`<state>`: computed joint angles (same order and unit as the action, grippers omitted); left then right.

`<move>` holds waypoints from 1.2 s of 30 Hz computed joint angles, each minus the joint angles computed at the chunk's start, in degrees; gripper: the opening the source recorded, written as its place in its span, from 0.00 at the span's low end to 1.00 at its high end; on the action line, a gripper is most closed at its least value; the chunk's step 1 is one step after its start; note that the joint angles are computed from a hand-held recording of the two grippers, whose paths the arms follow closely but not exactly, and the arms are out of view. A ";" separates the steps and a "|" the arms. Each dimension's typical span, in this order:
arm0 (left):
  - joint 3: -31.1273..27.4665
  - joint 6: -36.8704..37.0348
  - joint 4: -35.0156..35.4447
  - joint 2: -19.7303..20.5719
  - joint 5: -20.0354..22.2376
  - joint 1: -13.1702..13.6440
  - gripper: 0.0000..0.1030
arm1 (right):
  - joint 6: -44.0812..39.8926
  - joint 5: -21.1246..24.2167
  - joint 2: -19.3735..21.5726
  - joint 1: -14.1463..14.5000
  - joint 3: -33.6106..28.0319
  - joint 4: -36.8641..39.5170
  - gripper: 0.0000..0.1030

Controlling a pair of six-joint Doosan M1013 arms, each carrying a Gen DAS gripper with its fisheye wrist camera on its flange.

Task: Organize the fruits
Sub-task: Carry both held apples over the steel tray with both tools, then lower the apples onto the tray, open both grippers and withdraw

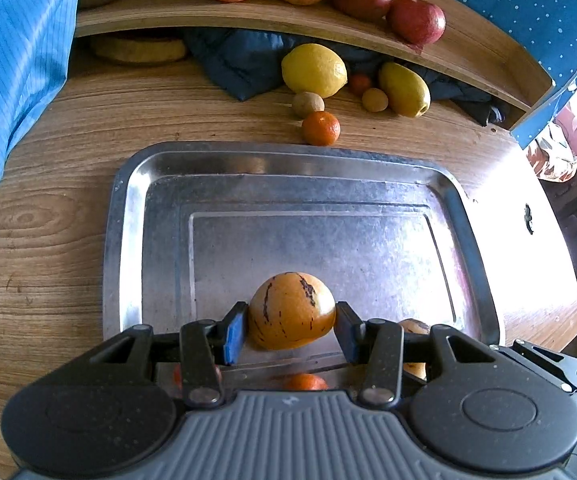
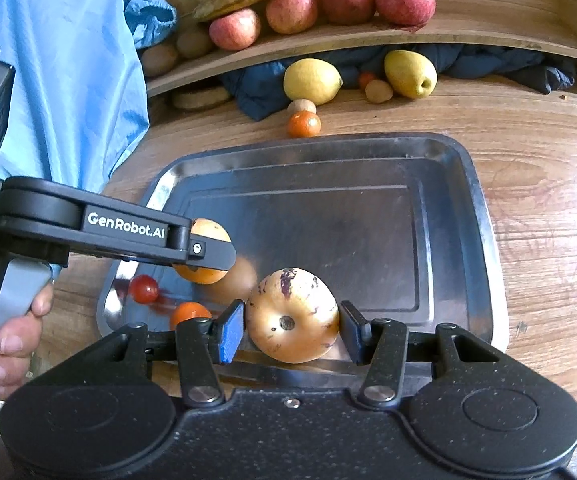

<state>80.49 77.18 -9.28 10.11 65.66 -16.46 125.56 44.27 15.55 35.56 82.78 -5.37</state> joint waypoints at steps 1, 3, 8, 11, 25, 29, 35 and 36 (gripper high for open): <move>0.03 -0.01 0.05 -0.03 -0.01 -0.02 0.49 | -0.21 -0.05 -0.02 0.00 0.04 0.07 0.51; -0.03 -0.05 0.19 0.03 -0.04 -0.07 0.49 | -0.42 -0.09 -0.03 0.00 0.08 0.08 0.51; -0.03 -0.02 0.34 -0.01 -0.01 -0.10 0.49 | -0.40 -0.11 -0.07 0.03 0.12 0.04 0.51; -0.04 0.06 0.31 0.00 0.00 -0.07 0.49 | -0.31 -0.10 -0.07 0.05 0.13 -0.02 0.51; 0.56 -0.47 1.62 -0.80 -0.43 -0.38 0.50 | -0.40 -0.18 -0.32 0.08 0.40 -0.19 0.52; 0.92 -0.53 1.74 -1.36 -1.00 -0.43 0.52 | -0.44 -0.44 -0.63 0.16 0.64 -0.49 0.52; 1.42 -0.94 2.25 -2.41 -1.83 -0.71 0.57 | 0.63 -1.08 -1.34 0.45 1.26 -1.69 0.53; 1.55 -1.04 2.38 -2.64 -1.98 -0.74 0.59 | 0.76 -1.25 -1.51 0.49 1.43 -1.87 0.54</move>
